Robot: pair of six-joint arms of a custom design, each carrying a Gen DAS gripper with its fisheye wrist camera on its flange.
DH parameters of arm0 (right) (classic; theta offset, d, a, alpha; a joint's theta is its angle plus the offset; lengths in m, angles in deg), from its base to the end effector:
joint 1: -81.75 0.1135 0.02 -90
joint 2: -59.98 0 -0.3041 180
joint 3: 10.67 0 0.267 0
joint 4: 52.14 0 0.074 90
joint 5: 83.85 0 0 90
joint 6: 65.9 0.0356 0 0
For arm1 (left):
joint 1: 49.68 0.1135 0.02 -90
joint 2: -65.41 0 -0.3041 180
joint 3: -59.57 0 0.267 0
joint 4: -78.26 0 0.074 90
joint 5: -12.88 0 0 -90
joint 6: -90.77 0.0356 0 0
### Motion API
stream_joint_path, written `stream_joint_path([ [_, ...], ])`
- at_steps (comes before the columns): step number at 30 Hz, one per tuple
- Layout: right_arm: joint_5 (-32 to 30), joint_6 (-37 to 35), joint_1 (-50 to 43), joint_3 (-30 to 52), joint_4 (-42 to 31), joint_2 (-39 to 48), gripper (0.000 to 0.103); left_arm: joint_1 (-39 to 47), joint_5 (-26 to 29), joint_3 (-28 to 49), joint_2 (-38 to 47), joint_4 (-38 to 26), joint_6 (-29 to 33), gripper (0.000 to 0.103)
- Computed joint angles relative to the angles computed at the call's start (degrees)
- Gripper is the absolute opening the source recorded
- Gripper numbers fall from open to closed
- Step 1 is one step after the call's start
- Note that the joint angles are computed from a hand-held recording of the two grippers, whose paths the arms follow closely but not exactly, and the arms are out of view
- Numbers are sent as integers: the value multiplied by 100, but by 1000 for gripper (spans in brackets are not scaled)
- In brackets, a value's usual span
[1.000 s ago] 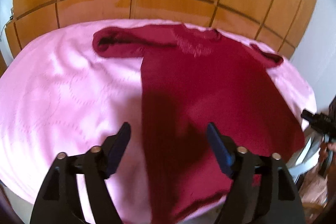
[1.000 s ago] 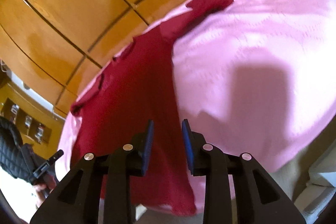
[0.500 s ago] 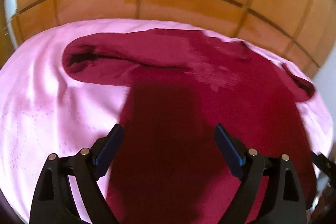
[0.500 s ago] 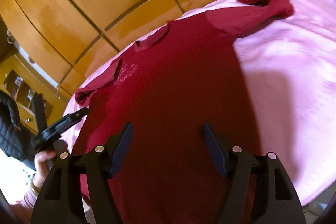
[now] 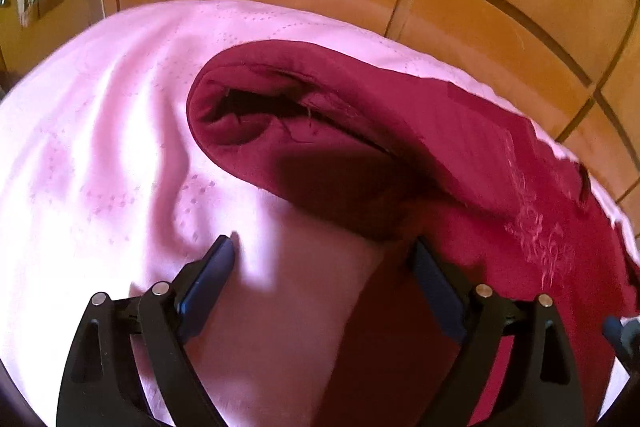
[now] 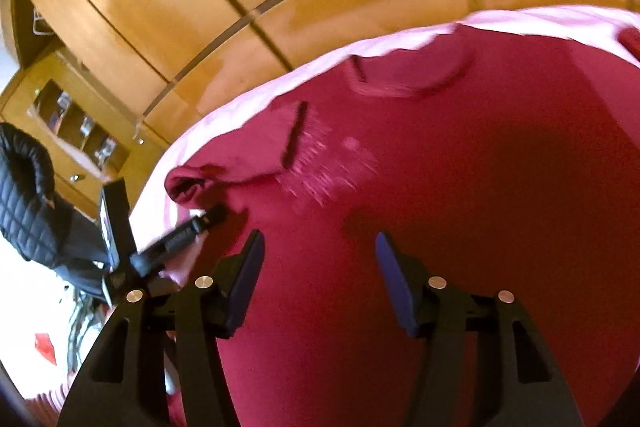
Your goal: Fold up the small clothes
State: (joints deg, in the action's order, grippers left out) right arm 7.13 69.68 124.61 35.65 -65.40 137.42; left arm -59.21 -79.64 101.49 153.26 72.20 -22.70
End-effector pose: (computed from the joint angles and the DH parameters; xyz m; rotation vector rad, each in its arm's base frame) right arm 0.1916 0.1769 0.1957 0.0674 2.4664 0.7086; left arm 0.2584 -0.0418 0.1392 -0.3205 2.4662 -0.1908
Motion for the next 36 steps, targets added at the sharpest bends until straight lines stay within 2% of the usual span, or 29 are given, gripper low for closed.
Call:
stream_joint_path([
  [3,-377,-239,-216,728,194,980,58,-100,-117,-246,-56,362,-37,91],
  [6,-641,-314,-324,1344,273,1751,58,-51,21,-383,-53,598,-84,91],
  [10,-961,-1,-499,1846,503,2518,58,-22,106,-664,-236,808,-96,93],
  [14,-892,252,-495,2241,505,3015,58,-34,47,-596,-75,864,-3,96],
  [15,-838,223,-461,2319,512,3086,54,-64,19,-560,-19,873,-10,96],
  [16,-826,115,-432,2417,468,3146,29,-74,8,-568,-8,891,-7,96],
  [17,-870,-64,-409,2549,337,3216,14,-128,-26,-513,26,866,-46,96],
  [18,-773,-279,-344,2775,-1,3291,10,-143,-27,-451,84,863,-66,96],
  [19,-676,-384,-302,2853,-104,3300,5,-134,-4,-462,79,885,-73,97],
  [26,-359,-406,-347,2160,288,2350,5,-109,33,-431,138,935,-75,97],
  [36,573,-743,-647,1103,-62,554,5,-99,54,-461,105,947,-82,97],
])
